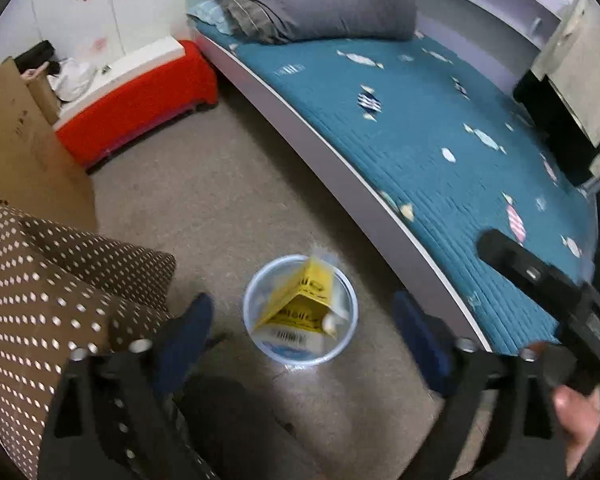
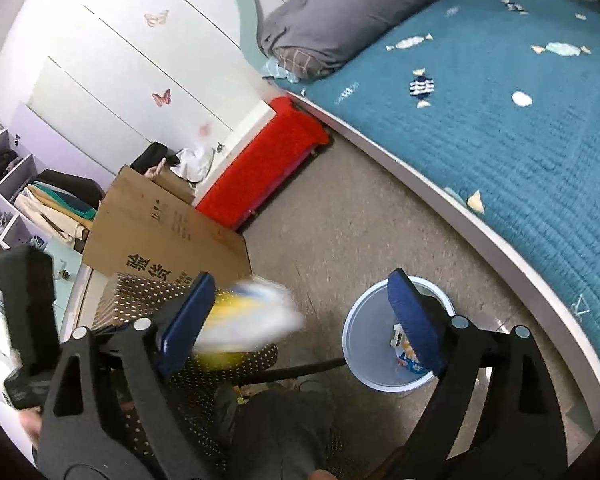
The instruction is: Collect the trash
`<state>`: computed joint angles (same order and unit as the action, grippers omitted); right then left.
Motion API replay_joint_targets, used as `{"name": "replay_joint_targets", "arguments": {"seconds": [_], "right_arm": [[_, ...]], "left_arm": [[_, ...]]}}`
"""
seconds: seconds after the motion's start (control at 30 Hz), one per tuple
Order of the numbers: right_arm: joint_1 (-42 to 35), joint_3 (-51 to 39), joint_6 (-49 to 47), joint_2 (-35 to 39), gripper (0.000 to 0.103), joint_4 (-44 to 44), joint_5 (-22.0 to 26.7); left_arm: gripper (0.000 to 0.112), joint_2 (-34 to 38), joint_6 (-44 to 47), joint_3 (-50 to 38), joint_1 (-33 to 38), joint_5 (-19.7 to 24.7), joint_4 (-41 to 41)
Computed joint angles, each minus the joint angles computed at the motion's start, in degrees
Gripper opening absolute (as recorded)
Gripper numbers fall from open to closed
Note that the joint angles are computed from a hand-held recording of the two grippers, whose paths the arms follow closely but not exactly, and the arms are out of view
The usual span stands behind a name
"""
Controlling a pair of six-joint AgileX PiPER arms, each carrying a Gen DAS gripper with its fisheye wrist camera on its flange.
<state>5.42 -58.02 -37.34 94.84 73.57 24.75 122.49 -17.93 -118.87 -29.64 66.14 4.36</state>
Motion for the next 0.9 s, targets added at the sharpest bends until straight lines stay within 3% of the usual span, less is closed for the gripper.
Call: {"name": "replay_joint_targets", "arguments": {"seconds": [0.13,0.27,0.47,0.9], "right_arm": [[0.97,0.76,3.88,-1.28,0.097,-2.86,-1.46],[3.60,0.30,12.38,-2.37,0.097,-10.95,-3.57],[6.86,-0.52,20.30,-5.01,0.097,-18.56,-4.09],[20.86,-12.66,50.50,-6.17,0.097,-50.66,-1.97]], "left_arm": [[0.094,-3.19,-1.07,3.84,-0.11,-2.38,0.61],[0.094,-10.37,-2.46,12.43,-0.27,-8.45,1.40],[0.094,-20.20,-4.99,22.56,-0.94,-13.65,5.51],[0.094,-37.40,-7.31,36.65,2.21,-17.69,10.76]]}}
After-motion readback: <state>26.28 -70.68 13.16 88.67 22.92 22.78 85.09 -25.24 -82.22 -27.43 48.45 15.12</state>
